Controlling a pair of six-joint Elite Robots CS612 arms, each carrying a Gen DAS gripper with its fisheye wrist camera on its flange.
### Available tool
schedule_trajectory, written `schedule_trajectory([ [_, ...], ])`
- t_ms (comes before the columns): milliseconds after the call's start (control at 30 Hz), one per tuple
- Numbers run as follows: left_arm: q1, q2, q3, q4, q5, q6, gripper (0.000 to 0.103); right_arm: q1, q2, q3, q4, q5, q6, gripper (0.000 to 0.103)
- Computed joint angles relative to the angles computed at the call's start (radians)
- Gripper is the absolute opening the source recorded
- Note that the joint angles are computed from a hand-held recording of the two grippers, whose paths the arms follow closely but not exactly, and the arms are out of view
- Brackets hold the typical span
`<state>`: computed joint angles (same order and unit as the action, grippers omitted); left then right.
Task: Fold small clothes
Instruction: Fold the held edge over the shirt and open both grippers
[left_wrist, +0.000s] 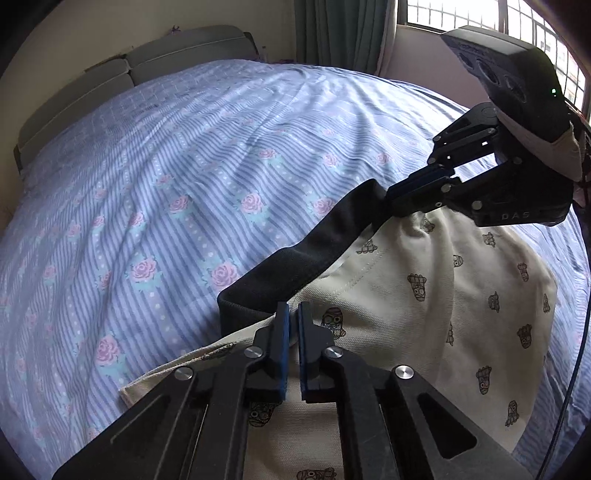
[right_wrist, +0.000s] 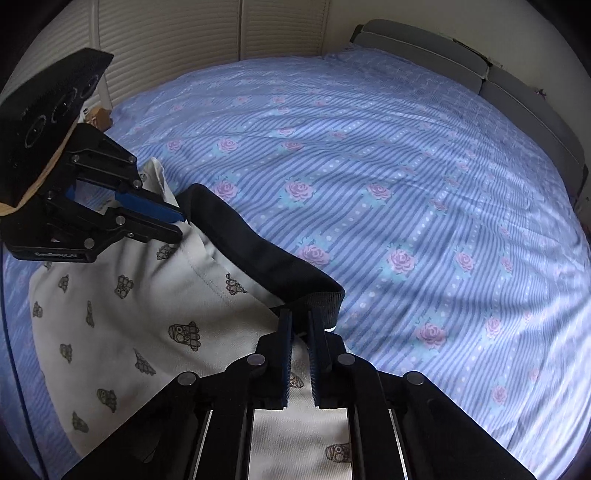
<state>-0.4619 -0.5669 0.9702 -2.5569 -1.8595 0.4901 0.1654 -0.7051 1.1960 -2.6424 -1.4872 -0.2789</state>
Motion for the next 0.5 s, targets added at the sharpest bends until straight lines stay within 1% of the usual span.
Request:
schedule_trajectory([
  [67,0.001,-0.003,0.009,-0.021,-0.003,-0.001,0.005,-0.001,-0.007,0.011,-0.01,0.002,-0.011,0.007],
  [133,-0.002,-0.005,0.016,-0.045,0.015,-0.002,0.005,0.0,-0.013,0.025,-0.039,-0.008,-0.019,0.006],
  [267,-0.002,0.003,0.002,-0.069,0.026,-0.04,0.005,0.001,-0.012,0.027,-0.08,-0.026,0.014,0.006],
  [367,-0.004,0.011,-0.011,-0.068,0.051,-0.06,0.005,0.011,0.002,0.014,-0.094,-0.083,0.015,0.006],
  [433,-0.004,0.016,-0.016,-0.055,0.056,-0.061,0.005,0.018,0.015,-0.004,-0.072,-0.127,0.018,0.006],
  [500,-0.003,0.014,-0.009,-0.064,0.048,-0.067,0.005,0.018,0.016,0.0,-0.07,-0.129,0.014,0.006],
])
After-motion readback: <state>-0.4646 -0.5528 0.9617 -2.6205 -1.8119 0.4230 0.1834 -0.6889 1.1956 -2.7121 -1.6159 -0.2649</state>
